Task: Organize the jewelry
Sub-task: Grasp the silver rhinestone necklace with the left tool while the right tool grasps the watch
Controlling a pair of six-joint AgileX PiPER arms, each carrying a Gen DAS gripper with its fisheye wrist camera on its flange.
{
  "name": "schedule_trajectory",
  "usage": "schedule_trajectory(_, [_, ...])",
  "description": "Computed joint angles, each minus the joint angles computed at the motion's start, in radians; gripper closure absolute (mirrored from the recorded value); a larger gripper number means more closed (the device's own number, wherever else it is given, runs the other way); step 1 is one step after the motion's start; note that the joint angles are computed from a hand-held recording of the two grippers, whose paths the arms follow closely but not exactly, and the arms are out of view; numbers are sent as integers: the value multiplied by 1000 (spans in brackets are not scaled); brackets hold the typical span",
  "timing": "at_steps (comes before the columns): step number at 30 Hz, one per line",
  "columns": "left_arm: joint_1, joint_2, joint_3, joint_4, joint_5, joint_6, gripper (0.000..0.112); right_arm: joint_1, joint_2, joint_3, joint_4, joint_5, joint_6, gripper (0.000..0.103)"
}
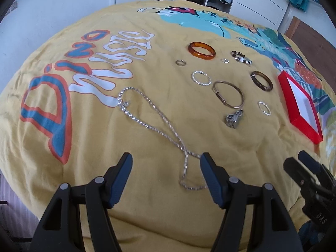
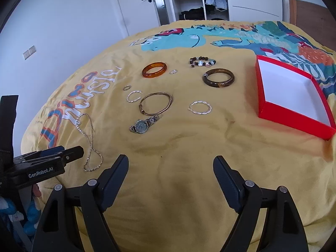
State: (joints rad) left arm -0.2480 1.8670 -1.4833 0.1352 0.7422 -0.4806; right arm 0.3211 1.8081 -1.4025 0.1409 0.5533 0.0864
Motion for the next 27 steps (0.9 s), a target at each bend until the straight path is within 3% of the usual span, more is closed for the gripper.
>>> schedule_trajectory(4, [12,80,-84,-53,36,47,47,-4,31,-28,20,9,-24,21])
schedule_trajectory(8, [16,154,-153,3,101,-20,52,-6,83,-80,51,31,-64,26])
schedule_trajectory(14, [55,151,-124,32,54,-61,96,-4,198,-215,121,90,-130,36])
schedule_trajectory(16, [75,152,-115,16,34,-63,103,1,238,-265,145,110,-142,38])
schedule_trajectory(23, [99,152,-94,-40,-18,-26,106,26,401,-495,177,217,-114,40])
schedule_trajectory(27, [112,149,-83,-79,-36,5,106,51,487,-644,101,267,-34,42])
